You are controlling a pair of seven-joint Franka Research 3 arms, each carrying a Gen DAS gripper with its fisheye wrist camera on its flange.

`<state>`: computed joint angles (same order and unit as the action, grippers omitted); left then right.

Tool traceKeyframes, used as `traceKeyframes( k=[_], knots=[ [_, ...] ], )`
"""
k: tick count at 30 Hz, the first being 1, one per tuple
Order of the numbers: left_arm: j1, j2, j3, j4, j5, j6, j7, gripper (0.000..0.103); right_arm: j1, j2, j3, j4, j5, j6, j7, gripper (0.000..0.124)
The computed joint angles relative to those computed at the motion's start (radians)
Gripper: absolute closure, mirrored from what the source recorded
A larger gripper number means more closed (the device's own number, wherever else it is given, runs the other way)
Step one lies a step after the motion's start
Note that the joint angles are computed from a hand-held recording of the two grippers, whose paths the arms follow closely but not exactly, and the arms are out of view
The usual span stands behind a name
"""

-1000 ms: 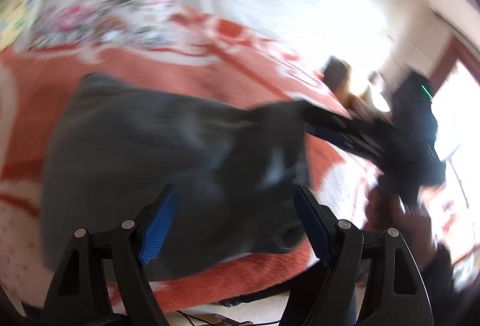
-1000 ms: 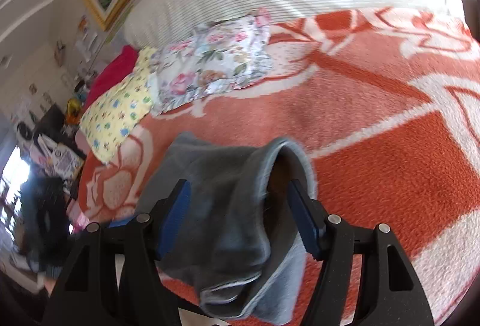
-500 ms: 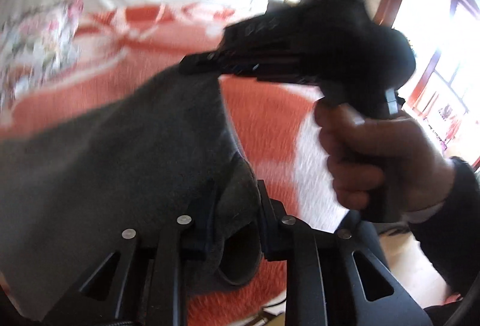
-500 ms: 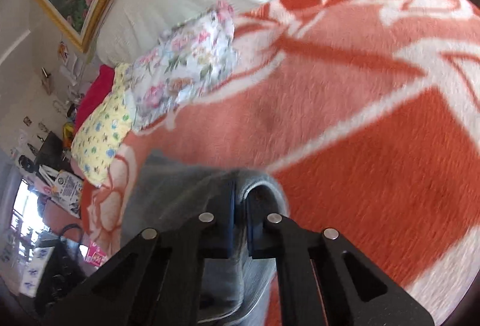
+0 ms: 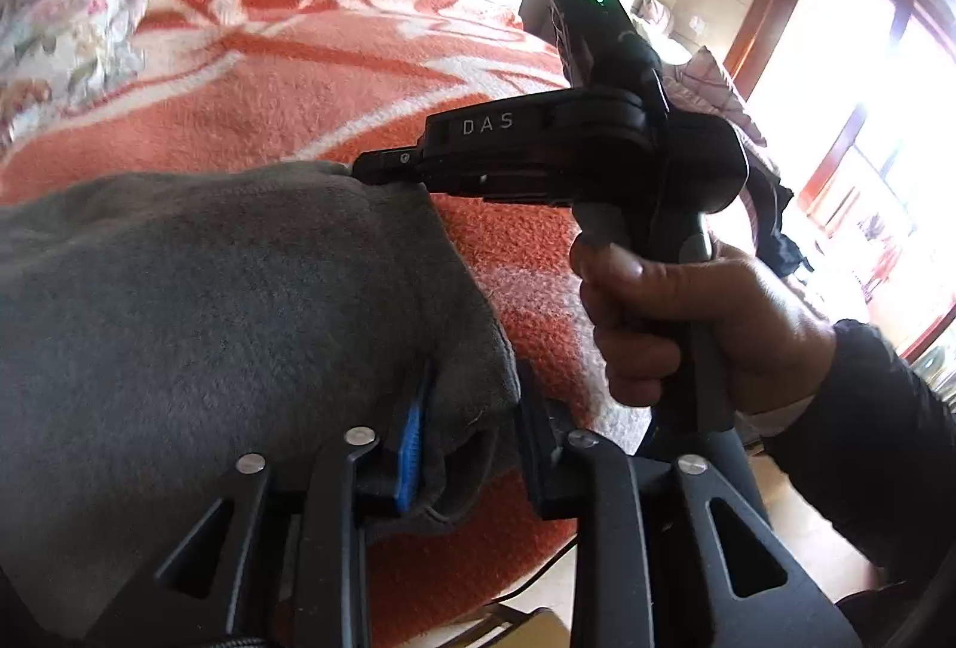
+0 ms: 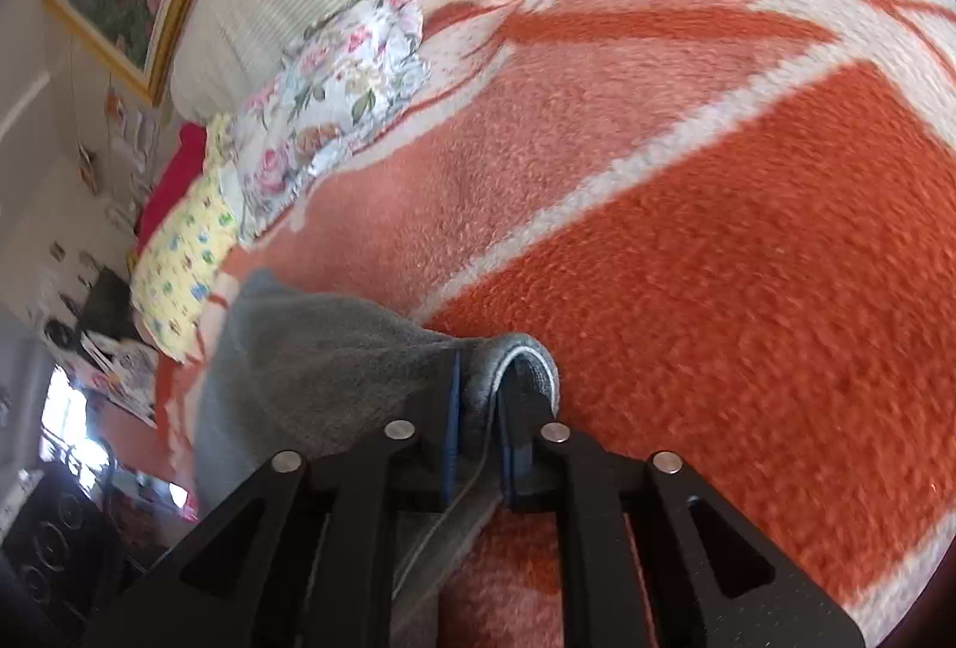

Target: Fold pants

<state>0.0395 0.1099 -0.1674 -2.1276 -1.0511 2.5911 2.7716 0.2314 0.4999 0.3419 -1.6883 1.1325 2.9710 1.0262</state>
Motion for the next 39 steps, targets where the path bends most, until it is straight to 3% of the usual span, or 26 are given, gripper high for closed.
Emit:
traceKeyframes(
  k=[2,3,5,7,12,17,26,29,39],
  knots=[
    [-0.005,-0.029,-0.005,-0.031,-0.027,0.018,0.040,0.056,0.017,-0.037,-0.016,-0.040,-0.022,0.027,0.017,0.099],
    [-0.008,-0.042,-0.004,-0.048,-0.040,0.012,0.059,0.048,0.024,-0.057,-0.023,-0.064,-0.035,0.039,0.024,0.089],
    [-0.021,-0.072,0.002,-0.094,-0.066,0.027,0.105,0.046,0.054,-0.091,-0.055,-0.107,-0.093,0.056,0.075,0.077],
    [-0.028,-0.077,0.016,-0.102,-0.067,0.019,0.112,0.046,0.050,-0.122,-0.048,-0.146,-0.104,0.066,0.091,0.075],
    [0.001,-0.106,0.070,-0.090,-0.084,-0.113,0.059,0.045,0.031,-0.166,-0.013,-0.186,-0.039,0.076,0.063,0.073],
    [0.032,-0.146,0.117,-0.101,-0.111,-0.146,0.004,0.040,0.040,-0.192,-0.001,-0.192,0.070,0.085,-0.003,0.062],
    [0.114,-0.100,0.163,-0.038,-0.119,-0.106,-0.130,0.037,0.108,-0.190,-0.052,-0.184,-0.009,0.059,0.093,0.058],
    [0.139,-0.074,0.158,-0.008,-0.114,-0.068,-0.164,0.030,0.114,-0.187,-0.055,-0.187,-0.029,0.055,0.122,0.055],
    [0.215,-0.003,0.142,0.049,-0.095,-0.005,-0.261,0.027,0.119,-0.179,-0.048,-0.202,-0.058,0.043,0.192,0.051]
  ],
)
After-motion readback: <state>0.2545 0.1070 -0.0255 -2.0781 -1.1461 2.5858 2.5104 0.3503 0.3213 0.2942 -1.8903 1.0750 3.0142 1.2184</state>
